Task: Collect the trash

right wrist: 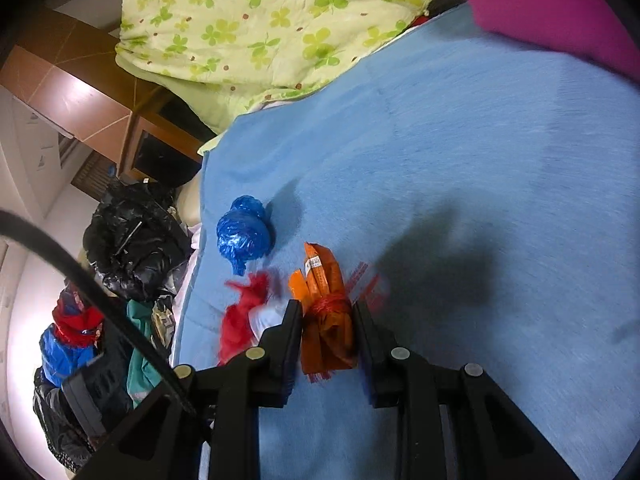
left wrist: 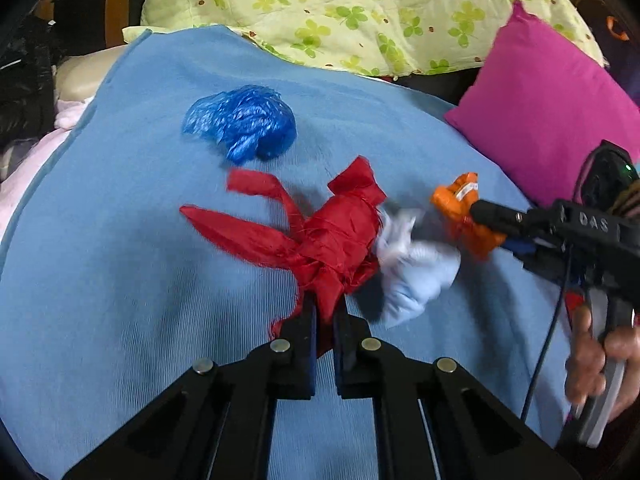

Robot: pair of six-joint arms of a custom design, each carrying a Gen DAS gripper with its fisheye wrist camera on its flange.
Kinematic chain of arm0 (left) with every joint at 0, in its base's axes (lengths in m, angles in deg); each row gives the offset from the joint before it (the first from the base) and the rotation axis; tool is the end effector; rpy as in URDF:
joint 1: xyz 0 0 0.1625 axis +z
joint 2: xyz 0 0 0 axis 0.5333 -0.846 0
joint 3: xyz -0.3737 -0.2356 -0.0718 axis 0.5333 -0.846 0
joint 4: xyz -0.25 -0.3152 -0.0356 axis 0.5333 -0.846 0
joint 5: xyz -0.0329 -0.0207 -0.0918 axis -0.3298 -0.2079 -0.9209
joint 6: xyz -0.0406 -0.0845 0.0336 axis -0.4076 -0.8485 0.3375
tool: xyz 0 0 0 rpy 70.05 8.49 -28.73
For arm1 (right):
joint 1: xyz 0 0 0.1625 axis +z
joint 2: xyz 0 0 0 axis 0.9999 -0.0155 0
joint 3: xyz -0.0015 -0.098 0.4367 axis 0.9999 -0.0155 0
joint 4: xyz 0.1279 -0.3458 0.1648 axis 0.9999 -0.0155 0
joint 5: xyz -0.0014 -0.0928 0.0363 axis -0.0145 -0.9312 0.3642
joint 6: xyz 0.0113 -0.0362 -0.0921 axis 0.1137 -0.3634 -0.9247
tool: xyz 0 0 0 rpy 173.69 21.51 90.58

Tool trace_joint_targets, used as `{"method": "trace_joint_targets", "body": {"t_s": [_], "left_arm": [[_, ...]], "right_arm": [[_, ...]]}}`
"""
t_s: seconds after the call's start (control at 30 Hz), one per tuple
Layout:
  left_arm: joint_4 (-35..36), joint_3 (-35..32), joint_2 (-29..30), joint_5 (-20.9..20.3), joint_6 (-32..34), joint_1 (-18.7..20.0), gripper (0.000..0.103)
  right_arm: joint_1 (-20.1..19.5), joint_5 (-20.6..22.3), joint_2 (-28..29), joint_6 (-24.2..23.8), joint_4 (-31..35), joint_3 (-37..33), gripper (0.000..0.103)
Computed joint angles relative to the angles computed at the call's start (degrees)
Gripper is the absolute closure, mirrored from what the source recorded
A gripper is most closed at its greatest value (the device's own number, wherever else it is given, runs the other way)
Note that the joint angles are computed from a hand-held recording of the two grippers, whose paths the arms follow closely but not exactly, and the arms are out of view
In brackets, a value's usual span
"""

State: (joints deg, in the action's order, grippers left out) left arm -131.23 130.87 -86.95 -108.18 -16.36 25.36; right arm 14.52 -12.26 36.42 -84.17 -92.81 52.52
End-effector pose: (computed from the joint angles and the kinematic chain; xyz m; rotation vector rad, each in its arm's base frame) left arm -0.0797 -0.4980 0.2758 0.2435 2.4857 -0.7805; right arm 0.2716 -0.5944 0.0678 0.2112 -3.0335 0.6947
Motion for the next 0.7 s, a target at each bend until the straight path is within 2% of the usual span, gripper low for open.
{"method": "trace_joint_targets", "body": {"t_s": [0.17,0.37,0.5,0.57,0.67,0.7], "left_arm": [[4.5,6.9,-7.1,2.1,-6.1,-5.3,0.096],[16.6,12.6,-16.0,1.7,-18.8,-10.6,0.096],[18.4,14.9,-18.6,1.0,-22.7,-12.1,0.096],[20.7,15.0,-18.5,3.0,-24.1,-13.4,0.096],[23.0,15.4,-18.7,5.9,-24.6,-15.2,0.09],[23.6,15.5,-18.8,7.0,-24.6,-15.9,0.083]], "right_arm": [[0.0,-1.0,-5.6,-0.6,-2.8,8.3,0.076],[0.5,-1.3,-10.6,-1.6,-2.7,16.0,0.076],[2.1,-2.3,-11.6,-2.5,-1.8,19.1,0.076],[3.0,-3.7,-11.4,-2.7,-1.3,19.8,0.076],[4.5,-6.8,-10.4,-3.5,-0.5,19.6,0.073],[5.3,-8.7,-9.9,-4.1,-0.5,19.3,0.073]]}}
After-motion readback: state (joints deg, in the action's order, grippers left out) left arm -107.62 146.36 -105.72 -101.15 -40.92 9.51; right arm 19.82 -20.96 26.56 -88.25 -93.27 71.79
